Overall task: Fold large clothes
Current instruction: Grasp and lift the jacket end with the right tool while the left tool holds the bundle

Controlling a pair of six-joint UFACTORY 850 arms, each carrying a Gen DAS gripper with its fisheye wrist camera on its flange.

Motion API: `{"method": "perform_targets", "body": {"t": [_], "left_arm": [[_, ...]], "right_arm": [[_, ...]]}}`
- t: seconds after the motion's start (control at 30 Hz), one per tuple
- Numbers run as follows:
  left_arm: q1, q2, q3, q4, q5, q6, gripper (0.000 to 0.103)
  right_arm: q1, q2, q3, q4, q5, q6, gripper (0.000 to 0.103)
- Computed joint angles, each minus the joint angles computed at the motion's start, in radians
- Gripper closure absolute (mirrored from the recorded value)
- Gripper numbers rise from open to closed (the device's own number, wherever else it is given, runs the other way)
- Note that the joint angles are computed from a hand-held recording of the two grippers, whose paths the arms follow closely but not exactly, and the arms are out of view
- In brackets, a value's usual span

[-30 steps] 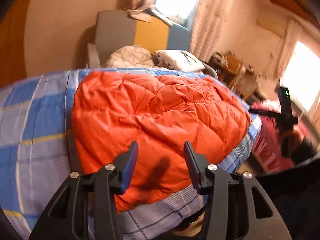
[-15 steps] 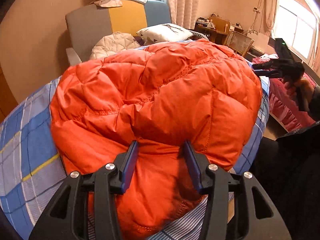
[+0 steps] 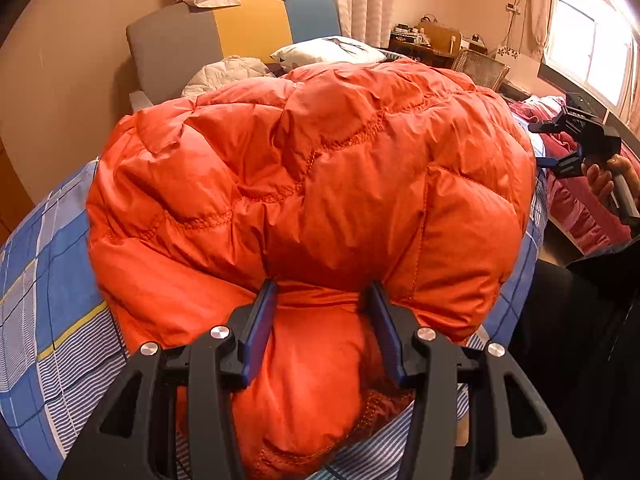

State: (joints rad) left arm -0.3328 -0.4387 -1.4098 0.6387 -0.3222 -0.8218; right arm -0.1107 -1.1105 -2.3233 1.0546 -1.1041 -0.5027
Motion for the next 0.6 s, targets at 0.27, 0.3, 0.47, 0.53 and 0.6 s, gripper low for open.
{"method": "perform_targets", "body": {"t": [0.27, 0.3, 0.47, 0.53, 0.6], "left_arm": [[0.003, -0.003, -0.006, -0.031, 0.006, 0.059, 0.056], [0.003, -0.003, -0.005, -0.027, 0.008, 0.049, 0.056], [0.005, 0.001, 0.007, -0.015, 0.023, -0.004, 0.056], [0.005, 0.0, 0.005, -0.026, 0.019, 0.004, 0.056], [0.004, -0.003, 0.0, -0.033, 0.013, 0.011, 0.056]], "right_arm": [[0.008, -0.046, -0.046, 0.097, -0.029, 0.026, 0.028], [0.012, -0.057, -0.061, 0.103, -0.032, 0.032, 0.028], [0.034, -0.138, -0.199, 0.095, -0.036, 0.121, 0.035], [0.04, -0.142, -0.213, 0.087, -0.016, 0.118, 0.051], [0.044, -0.128, -0.199, 0.093, -0.002, 0.089, 0.067]]}}
